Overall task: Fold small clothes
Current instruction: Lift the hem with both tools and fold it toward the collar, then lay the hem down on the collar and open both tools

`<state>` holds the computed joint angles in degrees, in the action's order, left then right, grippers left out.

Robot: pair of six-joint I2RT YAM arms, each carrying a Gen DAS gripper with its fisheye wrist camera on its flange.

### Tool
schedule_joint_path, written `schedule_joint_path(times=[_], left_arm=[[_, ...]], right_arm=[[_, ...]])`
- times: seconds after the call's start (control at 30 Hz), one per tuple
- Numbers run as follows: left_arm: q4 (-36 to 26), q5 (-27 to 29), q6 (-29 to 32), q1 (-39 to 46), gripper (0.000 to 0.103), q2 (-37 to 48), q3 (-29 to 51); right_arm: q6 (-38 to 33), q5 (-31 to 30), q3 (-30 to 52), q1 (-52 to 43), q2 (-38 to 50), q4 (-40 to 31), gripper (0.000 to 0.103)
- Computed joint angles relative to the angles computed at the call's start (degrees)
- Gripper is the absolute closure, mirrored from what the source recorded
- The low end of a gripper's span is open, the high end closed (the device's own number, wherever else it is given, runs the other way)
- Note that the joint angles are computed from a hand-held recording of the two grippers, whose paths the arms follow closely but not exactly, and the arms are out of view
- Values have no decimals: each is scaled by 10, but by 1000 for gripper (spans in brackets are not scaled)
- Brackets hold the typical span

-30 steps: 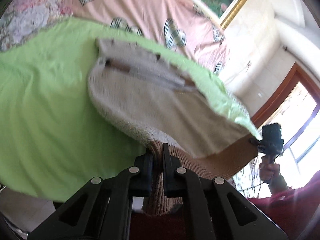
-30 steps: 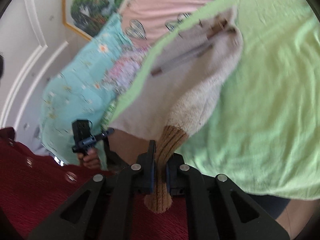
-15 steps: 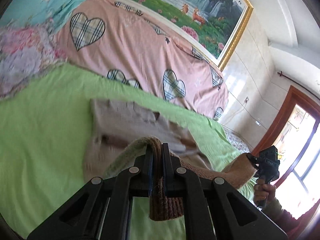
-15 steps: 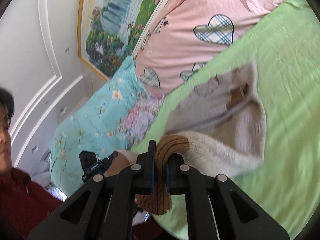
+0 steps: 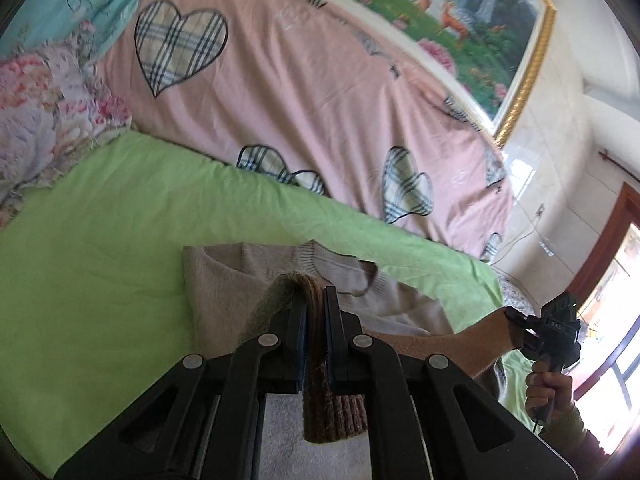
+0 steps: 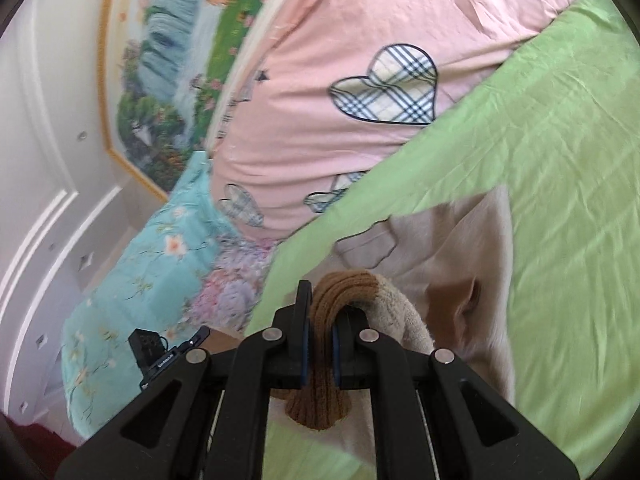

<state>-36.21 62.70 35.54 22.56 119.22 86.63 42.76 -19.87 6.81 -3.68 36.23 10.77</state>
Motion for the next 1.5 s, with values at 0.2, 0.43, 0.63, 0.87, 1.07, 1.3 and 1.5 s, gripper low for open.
schedule_joint_path(times=[0.2, 0.43, 0.63, 0.87, 1.07, 1.3, 1.5], left_arm=[[53, -67, -108, -62, 97, 82, 87], [64, -139, -169, -106, 97, 194, 200], [83, -174, -184, -119, 96, 228, 216], [15, -147, -138, -90, 72, 189, 190], [-105, -91, 75, -72, 63, 80, 44], [-31, -186, 74, -181, 63, 48, -30], [-14, -254, 4, -197, 80, 163, 139]], right_arm=[[-37, -13, 64, -58, 274, 119, 94], [-73, 9, 148, -77, 439, 127, 94], [-82, 30, 184, -77, 508, 116, 94], [-55, 22, 166, -85, 457, 87, 86], [-31, 160, 89, 39, 238, 15, 57], [-122, 88, 267, 190, 550, 4, 57], [-171, 79, 402, 105, 674, -66, 59]])
